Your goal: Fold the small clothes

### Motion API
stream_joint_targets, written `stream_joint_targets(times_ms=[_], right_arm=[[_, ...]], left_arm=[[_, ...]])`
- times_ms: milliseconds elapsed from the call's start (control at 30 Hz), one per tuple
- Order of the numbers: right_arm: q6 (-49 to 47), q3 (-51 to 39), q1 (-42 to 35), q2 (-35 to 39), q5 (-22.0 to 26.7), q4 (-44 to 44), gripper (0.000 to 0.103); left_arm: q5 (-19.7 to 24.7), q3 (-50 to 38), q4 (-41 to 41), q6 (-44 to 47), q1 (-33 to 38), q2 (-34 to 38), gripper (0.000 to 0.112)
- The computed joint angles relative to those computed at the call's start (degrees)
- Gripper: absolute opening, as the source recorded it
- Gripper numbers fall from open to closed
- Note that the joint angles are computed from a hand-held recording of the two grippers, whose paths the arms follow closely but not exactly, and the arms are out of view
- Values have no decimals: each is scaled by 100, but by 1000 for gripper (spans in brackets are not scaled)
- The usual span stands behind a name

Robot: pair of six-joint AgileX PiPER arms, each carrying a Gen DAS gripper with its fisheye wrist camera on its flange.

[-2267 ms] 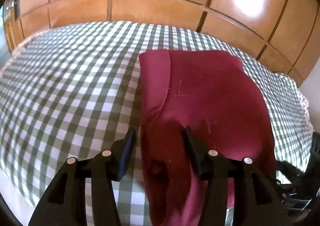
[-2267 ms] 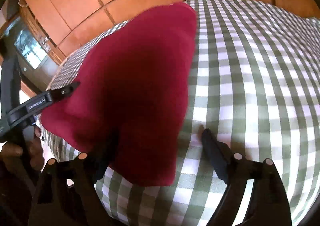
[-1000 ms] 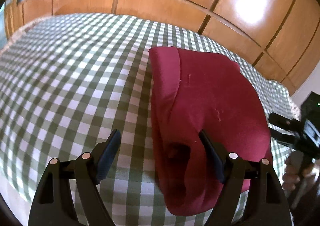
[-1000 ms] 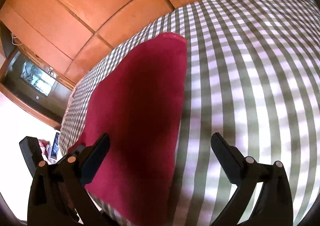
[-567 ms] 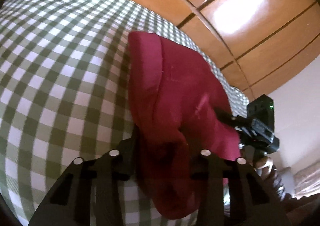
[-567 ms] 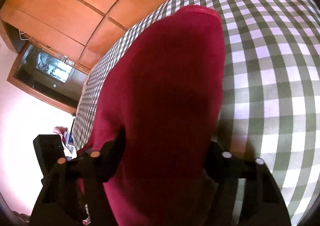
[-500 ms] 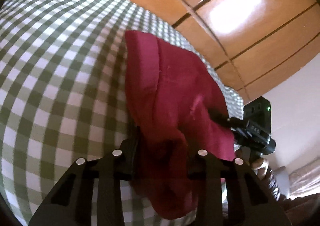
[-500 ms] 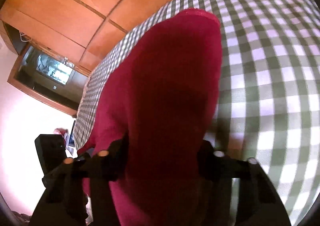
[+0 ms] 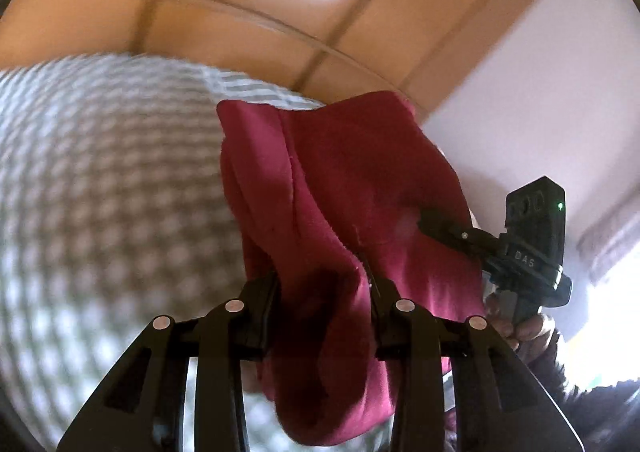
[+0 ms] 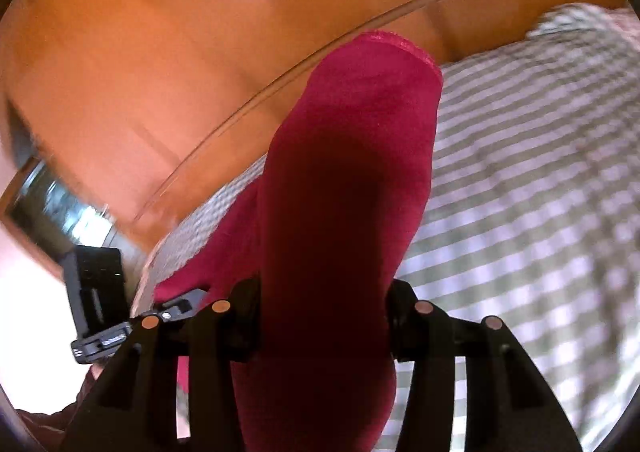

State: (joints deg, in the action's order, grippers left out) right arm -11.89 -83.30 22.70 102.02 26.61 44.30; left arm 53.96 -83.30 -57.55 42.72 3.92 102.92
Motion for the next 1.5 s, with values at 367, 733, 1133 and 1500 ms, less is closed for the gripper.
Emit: stream_joint_targets(times_ms=[367, 733, 1133, 1500], right_arm=[[1704, 923, -1066, -9, -591, -1648, 80], [6220, 1574, 580, -1354, -335, -6930, 65], [8550, 1233, 1682, -224, 886, -9133, 70], [9278, 952, 2089, -320, 1750, -9336, 92]], left_arm=[[-156, -3470, 3864, -3742, -1875, 2357, 56], [-2042, -908, 5462, -4302, -2416, 704, 56], [-2536, -108, 5631, -4974, -2185, 511, 74], [-2932, 1175, 6984, -6787, -2284, -860, 86]])
